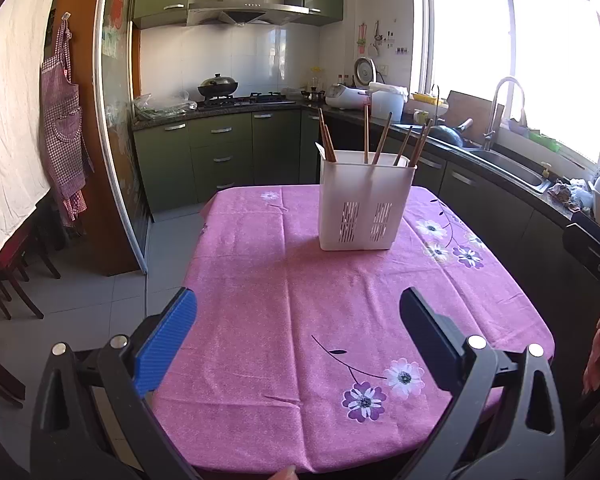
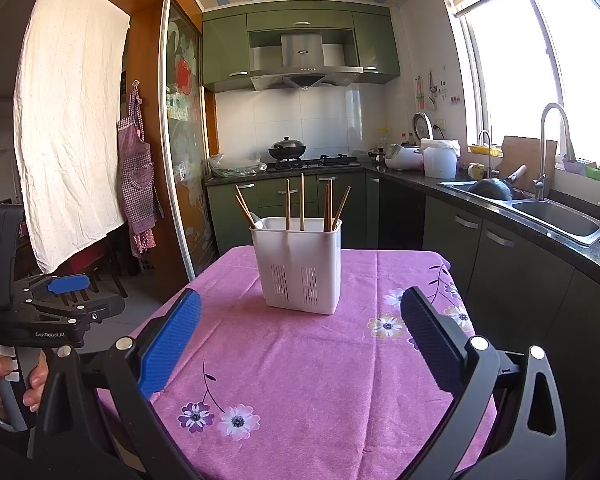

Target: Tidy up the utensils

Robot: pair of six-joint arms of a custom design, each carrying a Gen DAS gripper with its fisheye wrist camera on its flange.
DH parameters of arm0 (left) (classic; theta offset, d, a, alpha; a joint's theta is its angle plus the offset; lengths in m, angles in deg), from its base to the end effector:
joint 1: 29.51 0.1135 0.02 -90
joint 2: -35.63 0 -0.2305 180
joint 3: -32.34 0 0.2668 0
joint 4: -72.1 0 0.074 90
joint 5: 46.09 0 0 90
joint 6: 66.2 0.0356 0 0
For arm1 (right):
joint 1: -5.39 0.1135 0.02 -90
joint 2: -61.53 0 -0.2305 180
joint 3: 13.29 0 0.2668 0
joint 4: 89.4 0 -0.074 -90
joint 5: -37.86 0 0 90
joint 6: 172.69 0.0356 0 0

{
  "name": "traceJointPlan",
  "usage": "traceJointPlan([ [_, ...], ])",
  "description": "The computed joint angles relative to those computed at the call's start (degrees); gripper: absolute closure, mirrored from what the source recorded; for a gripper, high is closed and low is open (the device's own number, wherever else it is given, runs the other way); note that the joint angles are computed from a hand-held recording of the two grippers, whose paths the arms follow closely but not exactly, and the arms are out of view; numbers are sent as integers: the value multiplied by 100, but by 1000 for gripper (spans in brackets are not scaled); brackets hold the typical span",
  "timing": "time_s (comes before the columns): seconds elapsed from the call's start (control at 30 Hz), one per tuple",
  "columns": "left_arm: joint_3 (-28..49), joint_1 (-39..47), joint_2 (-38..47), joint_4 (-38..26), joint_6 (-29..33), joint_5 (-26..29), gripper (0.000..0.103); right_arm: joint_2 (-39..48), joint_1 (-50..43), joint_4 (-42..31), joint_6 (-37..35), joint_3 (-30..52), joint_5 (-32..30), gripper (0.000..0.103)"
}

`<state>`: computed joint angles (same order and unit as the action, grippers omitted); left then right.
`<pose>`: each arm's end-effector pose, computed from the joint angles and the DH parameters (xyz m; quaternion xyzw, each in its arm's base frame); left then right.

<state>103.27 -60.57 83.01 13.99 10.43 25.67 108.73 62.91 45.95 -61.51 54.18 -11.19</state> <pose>0.1747 -0.0922 0.3286 0.0615 0.8750 -0.0437 0.4782 0.1301 0.1609 0.3334 -0.0654 0.8072 0.0945 0.5789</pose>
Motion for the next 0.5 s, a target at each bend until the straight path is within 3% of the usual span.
traceJointPlan([
  [0.5,-23,19,-38,-32,2,-28,6,33,-21,52,9,-18,-98,5],
])
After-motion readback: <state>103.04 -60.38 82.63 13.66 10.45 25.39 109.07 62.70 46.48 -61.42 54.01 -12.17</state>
